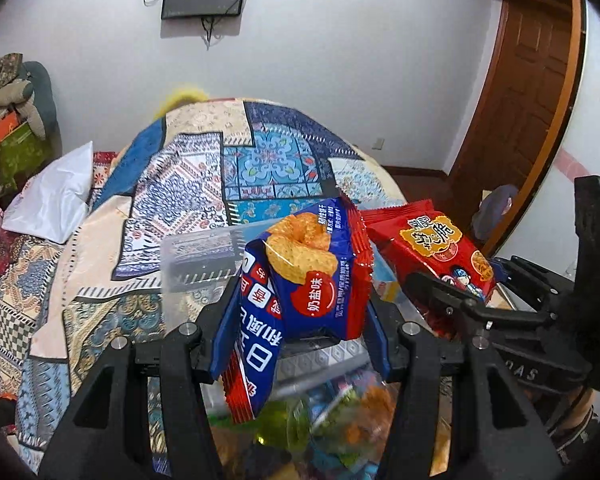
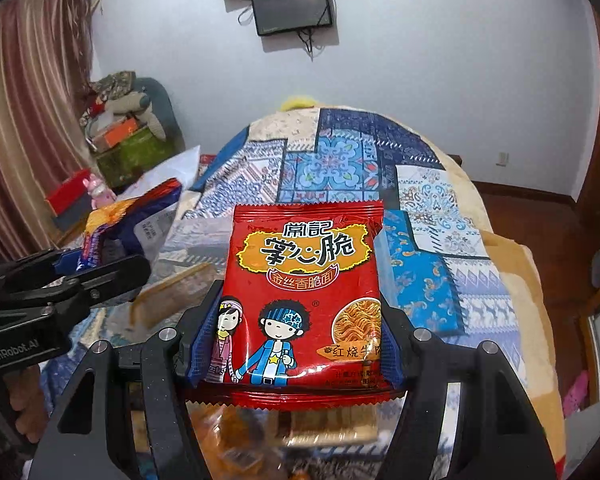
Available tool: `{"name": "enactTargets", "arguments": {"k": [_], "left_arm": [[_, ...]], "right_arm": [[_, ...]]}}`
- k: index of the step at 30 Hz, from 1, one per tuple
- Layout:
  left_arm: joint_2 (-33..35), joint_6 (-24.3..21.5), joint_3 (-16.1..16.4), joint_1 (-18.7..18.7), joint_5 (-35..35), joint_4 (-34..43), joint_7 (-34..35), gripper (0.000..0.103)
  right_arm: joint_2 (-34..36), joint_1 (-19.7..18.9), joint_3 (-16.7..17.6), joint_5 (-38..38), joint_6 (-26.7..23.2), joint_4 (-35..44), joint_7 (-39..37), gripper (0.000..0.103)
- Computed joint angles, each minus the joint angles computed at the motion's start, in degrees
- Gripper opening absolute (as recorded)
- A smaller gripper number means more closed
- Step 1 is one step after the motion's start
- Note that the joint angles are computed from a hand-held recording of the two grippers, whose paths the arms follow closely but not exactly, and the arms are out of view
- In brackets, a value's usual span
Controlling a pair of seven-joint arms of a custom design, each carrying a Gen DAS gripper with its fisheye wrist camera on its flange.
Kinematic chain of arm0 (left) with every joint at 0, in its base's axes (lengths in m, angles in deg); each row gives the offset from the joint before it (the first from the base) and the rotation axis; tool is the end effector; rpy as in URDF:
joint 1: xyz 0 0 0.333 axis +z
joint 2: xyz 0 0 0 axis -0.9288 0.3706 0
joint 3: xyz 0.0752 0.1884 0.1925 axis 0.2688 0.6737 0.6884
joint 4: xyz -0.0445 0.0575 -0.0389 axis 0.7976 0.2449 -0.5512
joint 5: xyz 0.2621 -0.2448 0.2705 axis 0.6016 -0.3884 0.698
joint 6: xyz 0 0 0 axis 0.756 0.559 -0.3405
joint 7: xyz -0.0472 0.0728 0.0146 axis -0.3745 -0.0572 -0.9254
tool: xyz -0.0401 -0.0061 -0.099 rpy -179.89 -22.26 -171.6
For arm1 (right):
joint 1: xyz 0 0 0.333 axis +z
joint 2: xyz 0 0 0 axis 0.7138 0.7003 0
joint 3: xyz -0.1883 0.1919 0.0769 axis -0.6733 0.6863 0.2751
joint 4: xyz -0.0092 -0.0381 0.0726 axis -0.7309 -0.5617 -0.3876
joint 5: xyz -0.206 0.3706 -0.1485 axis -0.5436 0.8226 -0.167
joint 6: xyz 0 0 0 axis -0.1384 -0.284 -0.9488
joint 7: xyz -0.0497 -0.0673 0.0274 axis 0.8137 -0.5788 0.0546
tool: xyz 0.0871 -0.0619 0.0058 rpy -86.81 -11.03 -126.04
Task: Organize snacks
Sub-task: 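Lower both bags into the clear box and open both tools, then grasp the purple-labelled bar with left tool while right tool grasps the rice-cracker pack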
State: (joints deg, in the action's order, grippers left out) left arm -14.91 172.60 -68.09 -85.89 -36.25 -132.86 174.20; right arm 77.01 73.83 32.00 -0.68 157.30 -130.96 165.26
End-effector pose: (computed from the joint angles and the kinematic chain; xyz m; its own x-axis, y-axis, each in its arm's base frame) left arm 0.6847 -0.4104 0.5572 -0.7195 -0.6773 0.1538 -0.5343 0.3984 -0.7455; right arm 0.5488 0.3921 0.5189 -0.2345 -0.9633 -0.1307 -0.5831 0.2469 -0.7740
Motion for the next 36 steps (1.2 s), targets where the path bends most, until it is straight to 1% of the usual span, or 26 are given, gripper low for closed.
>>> {"name": "enactTargets", "arguments": {"k": [3, 7, 11, 12, 16, 18, 19, 21, 26, 30, 35, 36], "left_arm": [[5.3, -3.2, 0.9, -2.0, 2.3, 7.0, -1.5, 0.055], [9.7, -5.9, 1.6, -3.4, 4.1, 13.2, -2.6, 0.056], [10.6, -6.1, 1.9, -4.0, 5.2, 14.2, -2.9, 0.056], [10.6, -6.0, 2.0, -4.1, 5.4, 14.1, -3.1, 0.056], [9.9, -6.4, 1.8, -3.9, 5.6, 13.5, -3.2, 0.061], [8.6, -5.7, 1.4, -3.2, 4.9, 11.7, -2.7, 0.065], [7.3, -4.7, 1.0, -2.7, 4.2, 9.8, -2.2, 0.068], [4.6, -2.5, 0.4, -1.7, 3.1, 6.0, -1.2, 0.069], [-1.8, 0.6, -0.6, 0.5, 0.3, -2.0, 1.3, 0.07], [-8.7, 3.4, -1.2, 2.7, -3.0, -10.6, 4.2, 0.077], [-16.1, 4.2, -0.8, 4.5, -7.3, -19.4, 7.9, 0.079], [-17.7, 4.3, -0.5, 4.7, -8.0, -21.2, 8.6, 0.08]], "right_arm": [[1.3, -0.4, -0.4, 1.9, 0.7, 0.8, -2.3, 0.063], [2.3, -0.3, -1.0, 3.5, 0.6, 1.3, -4.0, 0.063], [2.9, -0.5, -1.5, 5.2, 1.4, 1.6, -5.2, 0.063], [3.0, -0.5, -1.6, 5.7, 1.4, 1.6, -5.6, 0.065], [3.3, -0.2, -1.8, 7.4, -0.2, 2.2, -6.7, 0.067], [2.6, -0.2, -1.8, 7.2, -0.3, 1.5, -6.0, 0.071], [2.0, -0.1, -1.8, 6.8, -0.2, 0.9, -5.5, 0.072], [0.8, -0.1, -1.5, 5.6, -0.5, 0.0, -4.4, 0.076], [-2.0, 0.0, 0.2, 3.0, -2.8, -1.4, -3.0, 0.077], [-4.2, 0.2, 1.7, 1.2, -4.5, -2.8, -1.6, 0.077], [-7.3, 0.3, 3.8, -0.1, -5.4, -5.3, -0.1, 0.077], [-8.0, 0.4, 4.3, -0.4, -5.9, -5.9, 0.3, 0.077]]}}
